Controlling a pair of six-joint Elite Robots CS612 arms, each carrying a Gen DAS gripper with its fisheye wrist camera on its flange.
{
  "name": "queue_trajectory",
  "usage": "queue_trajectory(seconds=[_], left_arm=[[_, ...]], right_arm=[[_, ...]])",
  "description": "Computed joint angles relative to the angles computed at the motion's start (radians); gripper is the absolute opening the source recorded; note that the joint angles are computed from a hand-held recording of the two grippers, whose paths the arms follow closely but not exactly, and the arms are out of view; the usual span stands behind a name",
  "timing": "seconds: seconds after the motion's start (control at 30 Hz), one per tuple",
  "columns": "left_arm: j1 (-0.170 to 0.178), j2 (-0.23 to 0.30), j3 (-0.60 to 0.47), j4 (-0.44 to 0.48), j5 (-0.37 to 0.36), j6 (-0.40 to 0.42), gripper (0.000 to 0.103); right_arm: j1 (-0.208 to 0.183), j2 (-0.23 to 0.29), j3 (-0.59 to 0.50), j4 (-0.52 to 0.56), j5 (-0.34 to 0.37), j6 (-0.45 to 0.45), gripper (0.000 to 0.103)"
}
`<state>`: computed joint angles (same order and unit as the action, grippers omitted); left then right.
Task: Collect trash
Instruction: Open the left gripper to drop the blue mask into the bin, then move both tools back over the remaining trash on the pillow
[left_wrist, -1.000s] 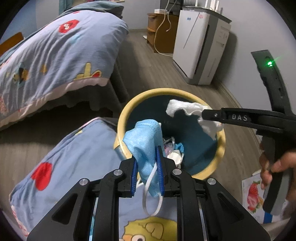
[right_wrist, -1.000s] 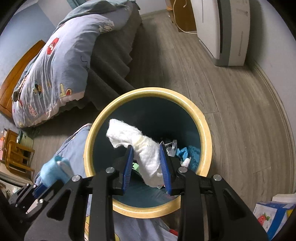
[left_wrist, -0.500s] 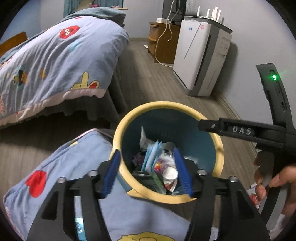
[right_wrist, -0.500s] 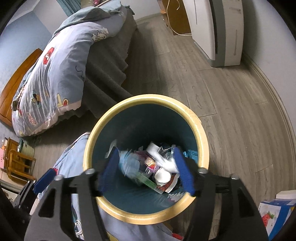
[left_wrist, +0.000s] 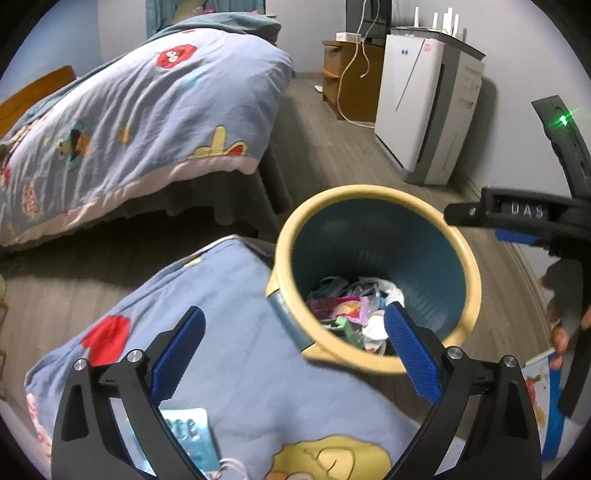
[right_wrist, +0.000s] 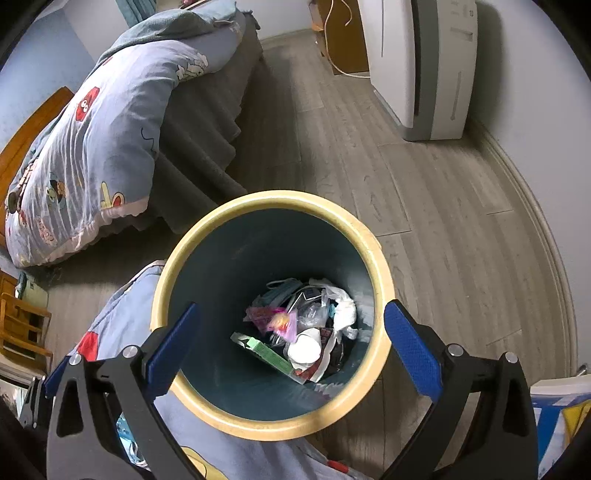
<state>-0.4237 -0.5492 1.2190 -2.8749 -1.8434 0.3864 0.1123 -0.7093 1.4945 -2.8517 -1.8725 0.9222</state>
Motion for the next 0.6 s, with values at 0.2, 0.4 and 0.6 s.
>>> queue_trajectory(seconds=[0.2, 0.4, 0.6], left_arm=[[0.030, -0.034, 0.041, -0.025, 0.008, 0.010, 0.097], [0.076, -0.074, 0.092, -0.065, 0.024, -0.002, 0.097], [0.133, -0.114, 0.146, -0.089, 0.029, -0.029, 0.097]], right_arm=[[0.023, -0.012, -0.015, 0.019, -0.013, -0.009, 0.097], [0.057, -0.019, -0.031, -0.007, 0.021, -0.020, 0.097], [0.096, -0.016, -0.060, -0.002, 0.017, 0.002, 0.097]])
